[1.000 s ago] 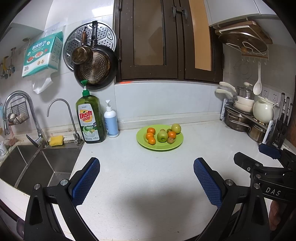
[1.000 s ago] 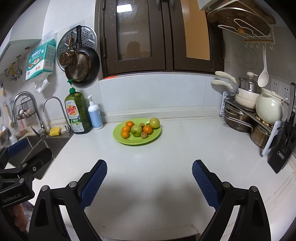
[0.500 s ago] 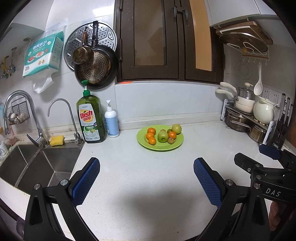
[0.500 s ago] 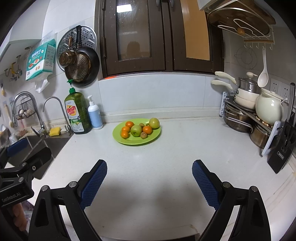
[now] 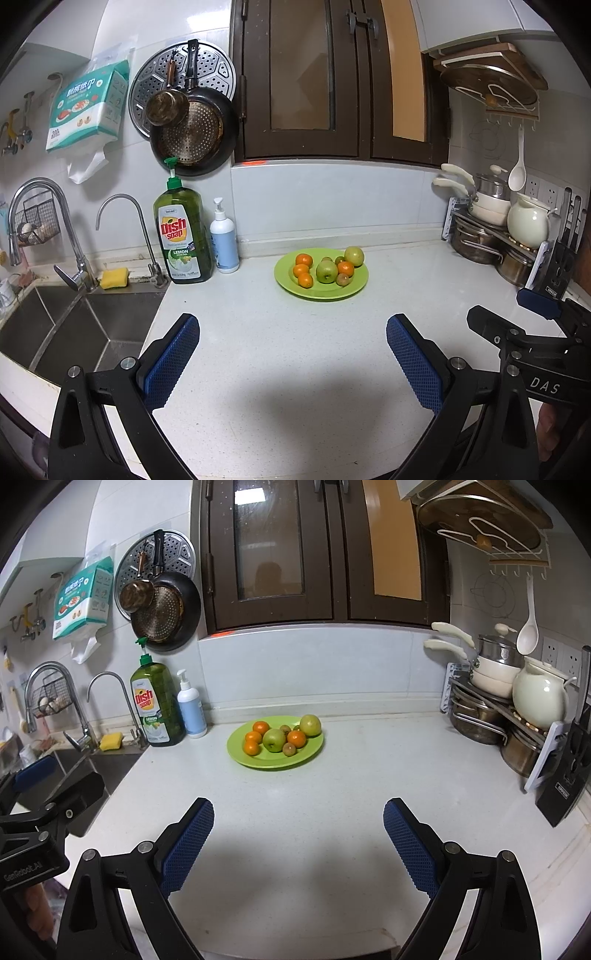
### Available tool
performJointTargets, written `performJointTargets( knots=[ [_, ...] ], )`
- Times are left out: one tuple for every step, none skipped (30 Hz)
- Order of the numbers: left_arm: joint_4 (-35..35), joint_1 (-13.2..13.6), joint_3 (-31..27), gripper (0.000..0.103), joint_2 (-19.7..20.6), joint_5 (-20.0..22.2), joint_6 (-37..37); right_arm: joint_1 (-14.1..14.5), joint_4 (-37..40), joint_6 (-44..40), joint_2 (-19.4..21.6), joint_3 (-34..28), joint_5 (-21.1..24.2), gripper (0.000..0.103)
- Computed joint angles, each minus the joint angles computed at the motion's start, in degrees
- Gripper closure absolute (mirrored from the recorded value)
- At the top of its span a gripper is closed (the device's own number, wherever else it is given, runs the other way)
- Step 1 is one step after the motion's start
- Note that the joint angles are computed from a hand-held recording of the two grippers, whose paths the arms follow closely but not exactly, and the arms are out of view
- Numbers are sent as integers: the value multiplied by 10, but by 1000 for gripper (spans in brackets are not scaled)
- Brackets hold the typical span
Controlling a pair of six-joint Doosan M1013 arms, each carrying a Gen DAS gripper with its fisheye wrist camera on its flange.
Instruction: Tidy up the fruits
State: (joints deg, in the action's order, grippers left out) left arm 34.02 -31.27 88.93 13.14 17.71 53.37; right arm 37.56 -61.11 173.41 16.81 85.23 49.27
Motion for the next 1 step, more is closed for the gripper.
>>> performJointTargets(
  knots=[
    [2, 0, 0, 0, 0, 1, -3, 0, 1, -2, 0, 0, -1, 9]
  ],
)
